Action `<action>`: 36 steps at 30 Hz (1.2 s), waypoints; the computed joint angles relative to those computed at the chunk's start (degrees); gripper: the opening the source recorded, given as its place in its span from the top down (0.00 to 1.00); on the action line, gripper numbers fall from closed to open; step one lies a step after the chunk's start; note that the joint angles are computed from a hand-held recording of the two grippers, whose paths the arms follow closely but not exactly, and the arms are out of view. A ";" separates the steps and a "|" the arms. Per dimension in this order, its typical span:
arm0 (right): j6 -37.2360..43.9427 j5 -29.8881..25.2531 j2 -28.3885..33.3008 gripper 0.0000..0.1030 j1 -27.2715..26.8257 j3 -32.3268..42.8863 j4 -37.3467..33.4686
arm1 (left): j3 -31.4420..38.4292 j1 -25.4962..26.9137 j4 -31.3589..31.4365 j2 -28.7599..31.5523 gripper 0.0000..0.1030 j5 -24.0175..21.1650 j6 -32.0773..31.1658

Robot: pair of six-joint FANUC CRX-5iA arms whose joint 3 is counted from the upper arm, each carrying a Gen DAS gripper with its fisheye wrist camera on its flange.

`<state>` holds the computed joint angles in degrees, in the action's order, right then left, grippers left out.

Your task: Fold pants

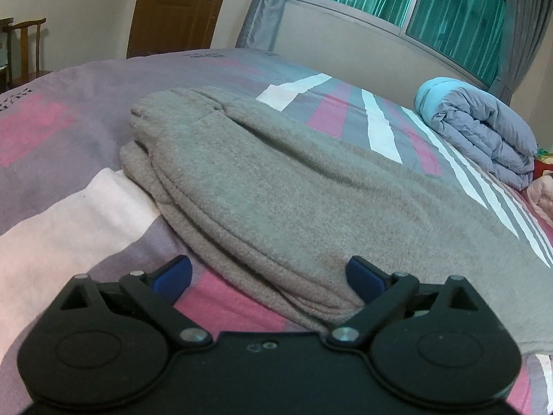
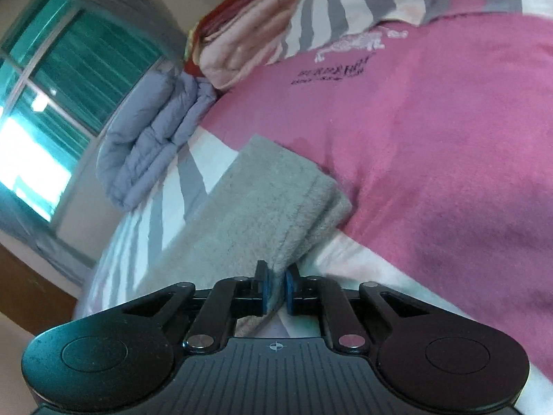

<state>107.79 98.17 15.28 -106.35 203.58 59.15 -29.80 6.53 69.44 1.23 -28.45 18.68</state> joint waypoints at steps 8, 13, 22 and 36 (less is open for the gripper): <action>-5.63 -0.01 -2.94 0.94 1.28 0.52 -0.11 | -0.08 0.22 0.33 0.04 0.11 -0.46 -0.37; -2.19 0.63 -2.77 0.94 0.82 -0.67 -0.55 | -0.29 0.04 1.32 0.11 0.11 -0.47 -1.05; -5.99 0.28 0.05 0.91 2.85 1.14 0.76 | -0.52 0.11 2.54 0.14 0.11 -0.92 -1.87; -6.16 0.70 0.09 0.74 1.98 -0.28 -0.02 | -0.95 0.38 4.83 0.24 0.09 -2.02 -4.05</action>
